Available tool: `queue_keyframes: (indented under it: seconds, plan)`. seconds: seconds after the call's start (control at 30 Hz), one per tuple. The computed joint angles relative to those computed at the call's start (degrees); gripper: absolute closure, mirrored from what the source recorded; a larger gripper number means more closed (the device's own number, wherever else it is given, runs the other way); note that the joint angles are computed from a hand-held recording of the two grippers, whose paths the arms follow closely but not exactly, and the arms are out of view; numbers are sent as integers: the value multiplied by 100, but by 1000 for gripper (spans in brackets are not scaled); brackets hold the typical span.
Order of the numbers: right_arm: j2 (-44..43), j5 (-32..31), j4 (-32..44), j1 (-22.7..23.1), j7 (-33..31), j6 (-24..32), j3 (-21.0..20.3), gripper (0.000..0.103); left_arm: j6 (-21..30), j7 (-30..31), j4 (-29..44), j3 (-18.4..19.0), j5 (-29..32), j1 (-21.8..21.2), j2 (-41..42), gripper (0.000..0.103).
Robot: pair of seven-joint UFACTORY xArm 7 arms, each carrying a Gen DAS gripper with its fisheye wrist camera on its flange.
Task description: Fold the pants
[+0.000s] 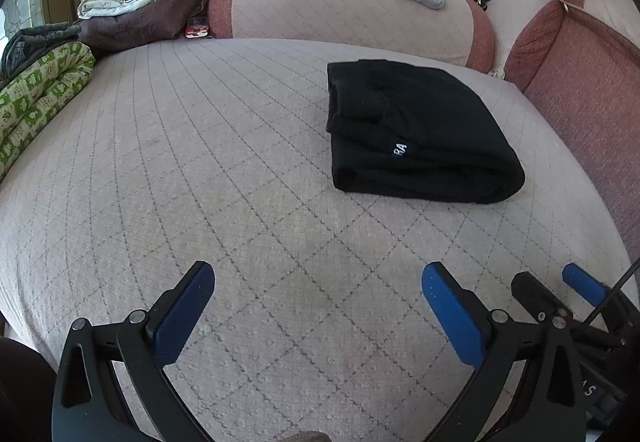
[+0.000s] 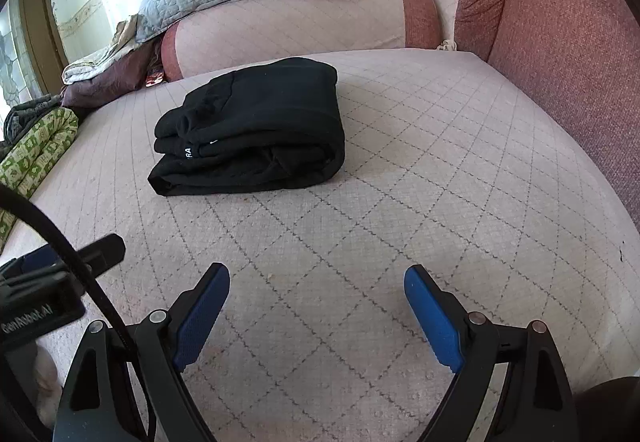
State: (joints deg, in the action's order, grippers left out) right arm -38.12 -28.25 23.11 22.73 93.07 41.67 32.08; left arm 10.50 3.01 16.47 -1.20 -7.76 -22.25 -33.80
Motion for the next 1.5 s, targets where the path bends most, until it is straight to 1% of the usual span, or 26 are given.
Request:
queue_keyframes:
  seconds: [0.17,0.4,0.57,0.8,1.07,1.37,1.5]
  plan:
    - [-81,82,-55,38,37,38,-29,10,-7,17,-66,-27,24,-42,-109,0]
    - [154,-23,78,4,-9,78,30,10,36,81,-42,113,-37,-126,-164,0]
    - [168,-113,121,42,17,116,26,10,2,-29,-49,-81,69,83,-103,0]
    - [228,-102,114,52,17,24,-20,10,-2,7,-28,21,73,7,-35,0]
    - [280,-124,101,58,41,2,-47,10,-4,-39,-39,-71,124,104,-7,0]
    - [302,-158,121,69,35,57,-61,10,-8,-54,-25,-22,108,116,1,0]
    - [270,-155,104,63,47,83,-78,10,13,-108,13,-114,171,223,74,0]
